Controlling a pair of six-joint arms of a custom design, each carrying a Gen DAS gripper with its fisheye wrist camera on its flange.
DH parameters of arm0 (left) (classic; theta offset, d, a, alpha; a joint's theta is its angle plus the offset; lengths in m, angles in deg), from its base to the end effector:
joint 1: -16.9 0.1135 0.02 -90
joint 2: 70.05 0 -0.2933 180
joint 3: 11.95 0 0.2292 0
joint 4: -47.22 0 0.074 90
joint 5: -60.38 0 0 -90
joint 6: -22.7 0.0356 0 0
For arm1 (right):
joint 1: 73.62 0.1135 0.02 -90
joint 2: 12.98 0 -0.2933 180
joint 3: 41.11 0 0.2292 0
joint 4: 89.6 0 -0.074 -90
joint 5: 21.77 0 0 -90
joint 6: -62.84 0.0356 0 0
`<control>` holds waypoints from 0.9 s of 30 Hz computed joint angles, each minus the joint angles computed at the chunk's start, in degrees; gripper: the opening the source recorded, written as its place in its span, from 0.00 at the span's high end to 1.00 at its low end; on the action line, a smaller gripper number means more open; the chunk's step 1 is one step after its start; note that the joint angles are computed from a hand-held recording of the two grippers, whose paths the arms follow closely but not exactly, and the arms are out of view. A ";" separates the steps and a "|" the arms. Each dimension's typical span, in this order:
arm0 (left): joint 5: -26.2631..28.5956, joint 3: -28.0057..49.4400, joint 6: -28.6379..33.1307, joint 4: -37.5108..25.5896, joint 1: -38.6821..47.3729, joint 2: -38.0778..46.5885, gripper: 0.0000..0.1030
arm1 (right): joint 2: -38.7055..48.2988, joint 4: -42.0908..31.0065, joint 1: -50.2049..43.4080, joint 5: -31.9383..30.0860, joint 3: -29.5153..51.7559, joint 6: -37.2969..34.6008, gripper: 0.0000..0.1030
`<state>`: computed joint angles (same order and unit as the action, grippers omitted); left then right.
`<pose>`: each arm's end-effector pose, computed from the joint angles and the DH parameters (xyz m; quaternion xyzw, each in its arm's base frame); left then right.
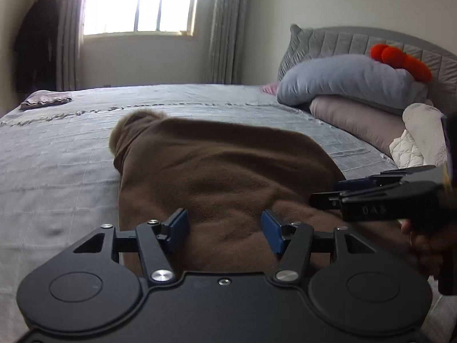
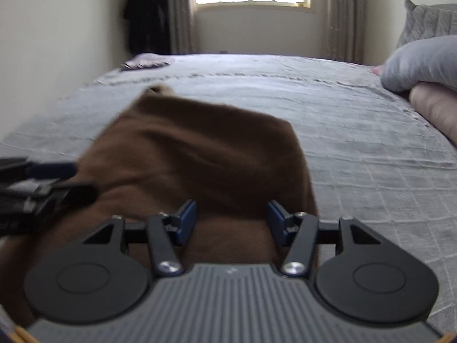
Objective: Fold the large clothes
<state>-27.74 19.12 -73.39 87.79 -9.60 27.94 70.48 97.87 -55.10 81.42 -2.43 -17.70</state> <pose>0.2222 -0.1121 0.1445 0.1590 0.8346 -0.1613 0.5022 0.2261 0.0672 0.1776 -0.0195 0.8915 0.0067 0.4526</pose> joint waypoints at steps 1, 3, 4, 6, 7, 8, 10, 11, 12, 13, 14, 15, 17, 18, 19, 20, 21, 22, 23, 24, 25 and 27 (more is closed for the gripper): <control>-0.98 -0.61 0.74 1.13 -0.73 0.60 0.45 | 0.53 0.87 -0.29 -0.24 -0.64 0.15 0.48; -2.66 0.87 0.19 -5.53 -1.75 -3.41 0.45 | -1.31 -1.78 1.54 2.53 -0.52 1.14 0.46; -3.67 1.70 -1.28 -10.00 -2.30 -6.40 0.44 | -3.28 -4.54 3.20 4.80 -0.19 1.62 0.46; -4.64 1.58 -4.29 -15.76 -2.94 -11.63 0.44 | -8.44 -8.92 6.08 7.51 -0.82 2.47 0.44; -5.50 0.98 -5.66 -17.62 -3.65 -13.97 0.44 | -11.12 -11.27 7.46 8.59 -1.26 3.47 0.43; -6.85 0.62 -6.94 -20.11 -4.73 -16.31 0.44 | -14.17 -14.50 9.03 9.61 -1.47 5.14 0.43; -10.36 0.25 -9.18 -26.06 -7.64 -21.23 0.43 | -19.46 -20.15 11.82 10.59 -1.85 8.97 0.41; -12.46 0.31 -10.50 -28.90 -9.48 -23.27 0.37 | -21.79 -22.52 13.26 10.67 -2.12 10.76 0.40; -14.77 1.04 -12.05 -32.56 -11.64 -24.97 0.35 | -24.06 -24.73 14.80 10.72 -2.40 12.37 0.38; -16.41 1.90 -13.30 -36.33 -13.40 -26.30 0.34 | -25.72 -26.45 16.37 11.14 -2.60 13.73 0.37; -17.89 2.62 -14.58 -39.53 -15.10 -27.27 0.34 | -26.79 -27.65 18.03 11.85 -2.98 15.06 0.36; -19.62 2.91 -15.98 -42.10 -16.80 -28.28 0.34 | -27.41 -28.70 19.29 12.39 -3.41 16.24 0.33; -22.75 3.06 -18.91 -45.74 -19.87 -29.69 0.34 | -28.02 -29.22 21.52 14.08 -4.88 18.37 0.33; -23.68 3.01 -20.12 -47.01 -21.07 -30.30 0.34 | -28.61 -28.62 21.94 14.26 -6.04 19.41 0.33; -24.30 2.88 -21.01 -47.91 -21.85 -30.77 0.34 | -29.27 -28.24 22.01 13.93 -7.07 20.87 0.32; -24.91 2.85 -21.96 -48.87 -22.49 -31.21 0.34 | -30.43 -28.63 21.45 13.04 -7.67 21.93 0.32; -25.35 2.89 -23.20 -50.21 -23.04 -31.85 0.34 | -31.59 -29.38 21.66 13.00 -7.99 23.05 0.32; -25.52 3.02 -24.41 -51.54 -23.45 -32.50 0.34 | -32.51 -30.83 22.92 14.09 -7.96 24.43 0.32; -25.58 3.03 -25.51 -52.84 -23.85 -33.42 0.33 | -33.21 -32.41 24.57 15.58 -7.77 25.68 0.32; -25.36 3.08 -26.18 -53.76 -23.94 -34.07 0.31 | -33.72 -34.18 26.59 17.40 -7.47 27.11 0.32; -25.13 3.47 -26.67 -55.13 -23.98 -34.58 0.27 | -34.08 -36.40 29.07 19.66 -7.03 29.01 0.31; -26.01 3.70 -28.26 -57.55 -24.85 -35.83 0.24 | -33.56 -41.55 33.29 23.55 -5.41 33.32 0.25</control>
<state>-53.75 22.83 -101.64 30.24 -34.44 -7.89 36.92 56.32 -21.81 104.96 -7.84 15.62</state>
